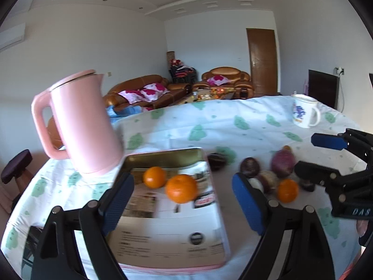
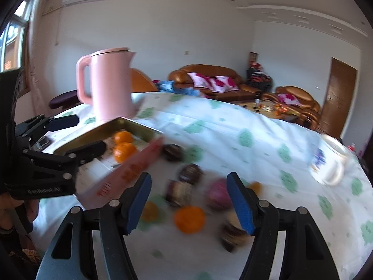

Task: Organize fruits
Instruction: 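Grasp the cut brown taro piece with the right gripper while the left gripper approaches the kiwi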

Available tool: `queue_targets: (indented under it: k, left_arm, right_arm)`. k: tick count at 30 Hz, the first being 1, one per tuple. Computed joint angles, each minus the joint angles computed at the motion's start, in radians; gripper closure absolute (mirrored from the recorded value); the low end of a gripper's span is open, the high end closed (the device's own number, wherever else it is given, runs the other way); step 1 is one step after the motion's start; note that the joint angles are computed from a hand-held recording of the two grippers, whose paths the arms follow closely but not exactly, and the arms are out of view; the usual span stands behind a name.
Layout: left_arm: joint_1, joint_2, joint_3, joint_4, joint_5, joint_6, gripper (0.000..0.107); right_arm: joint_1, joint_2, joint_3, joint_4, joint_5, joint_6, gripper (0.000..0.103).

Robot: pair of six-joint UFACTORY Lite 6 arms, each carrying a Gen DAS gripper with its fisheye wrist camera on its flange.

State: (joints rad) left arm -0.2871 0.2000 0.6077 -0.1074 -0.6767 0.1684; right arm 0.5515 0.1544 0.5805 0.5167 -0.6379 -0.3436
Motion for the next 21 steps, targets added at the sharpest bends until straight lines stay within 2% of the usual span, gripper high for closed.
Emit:
queue_targets:
  k: [6, 10, 15, 19, 21]
  left_arm:
    - [-0.099, 0.025, 0.007, -0.025, 0.007, -0.017, 0.019]
    - [-0.169, 0.069, 0.04, -0.06, 0.029, 0.015, 0.021]
    - [-0.217, 0.113, 0.079, -0.055, 0.063, 0.01, 0.027]
    - [-0.244, 0.157, 0.126, -0.064, 0.11, 0.027, 0.037]
    - [-0.245, 0.169, 0.143, -0.056, 0.135, 0.024, 0.038]
  right_arm:
    - [-0.125, -0.103, -0.155, -0.04, -0.031, 0.063, 0.035]
    - [-0.234, -0.13, -0.222, -0.149, -0.038, 0.159, 0.035]
    - [-0.293, -0.125, -0.244, -0.216, -0.03, 0.209, 0.035]
    - [-0.32, -0.096, -0.207, -0.378, 0.014, 0.343, 0.035]
    - [-0.295, -0.063, -0.176, -0.359, 0.029, 0.323, 0.035]
